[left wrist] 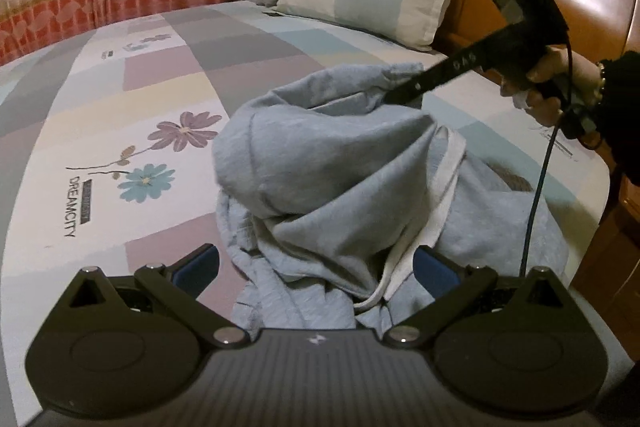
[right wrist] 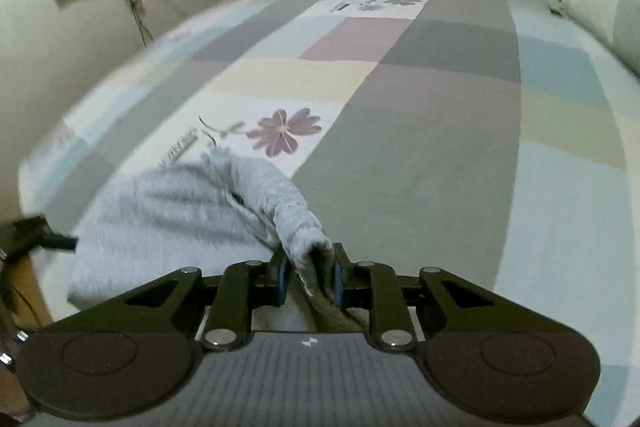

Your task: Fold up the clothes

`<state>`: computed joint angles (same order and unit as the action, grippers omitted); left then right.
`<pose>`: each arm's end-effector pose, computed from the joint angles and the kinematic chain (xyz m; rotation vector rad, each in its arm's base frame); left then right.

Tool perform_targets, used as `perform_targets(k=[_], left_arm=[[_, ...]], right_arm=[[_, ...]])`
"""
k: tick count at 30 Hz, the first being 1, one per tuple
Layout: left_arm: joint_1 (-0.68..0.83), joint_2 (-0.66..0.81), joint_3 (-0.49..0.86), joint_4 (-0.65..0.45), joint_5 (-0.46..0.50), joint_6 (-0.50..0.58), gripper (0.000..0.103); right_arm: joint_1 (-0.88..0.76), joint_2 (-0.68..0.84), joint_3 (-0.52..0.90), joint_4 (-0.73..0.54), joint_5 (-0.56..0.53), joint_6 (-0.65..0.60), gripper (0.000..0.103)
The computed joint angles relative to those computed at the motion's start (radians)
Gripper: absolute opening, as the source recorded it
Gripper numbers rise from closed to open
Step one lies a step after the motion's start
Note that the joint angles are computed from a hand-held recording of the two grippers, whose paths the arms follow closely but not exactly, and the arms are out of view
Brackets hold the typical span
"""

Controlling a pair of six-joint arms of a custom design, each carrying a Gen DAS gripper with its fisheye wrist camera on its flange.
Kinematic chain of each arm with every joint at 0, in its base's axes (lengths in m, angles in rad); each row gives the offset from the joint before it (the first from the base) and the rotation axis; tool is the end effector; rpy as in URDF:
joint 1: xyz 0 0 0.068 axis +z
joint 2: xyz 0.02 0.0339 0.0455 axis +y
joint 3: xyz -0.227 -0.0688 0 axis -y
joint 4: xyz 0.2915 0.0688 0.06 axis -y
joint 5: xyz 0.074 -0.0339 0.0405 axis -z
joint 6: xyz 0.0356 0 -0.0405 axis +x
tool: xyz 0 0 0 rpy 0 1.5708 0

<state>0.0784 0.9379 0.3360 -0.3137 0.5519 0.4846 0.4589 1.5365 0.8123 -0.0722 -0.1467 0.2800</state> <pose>0.2243 -0.0011 0.0982 0.6921 2.2449 -0.4153 0.3085 0.1582 0.1141 -0.2883 2.4032 0.5220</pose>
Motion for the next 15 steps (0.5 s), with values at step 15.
perform_targets(k=[15], left_arm=[[-0.049, 0.177, 0.068, 0.106, -0.046, -0.011, 0.102]], right_arm=[[-0.099, 0.410, 0.418, -0.180, 0.283, -0.013, 0.018]])
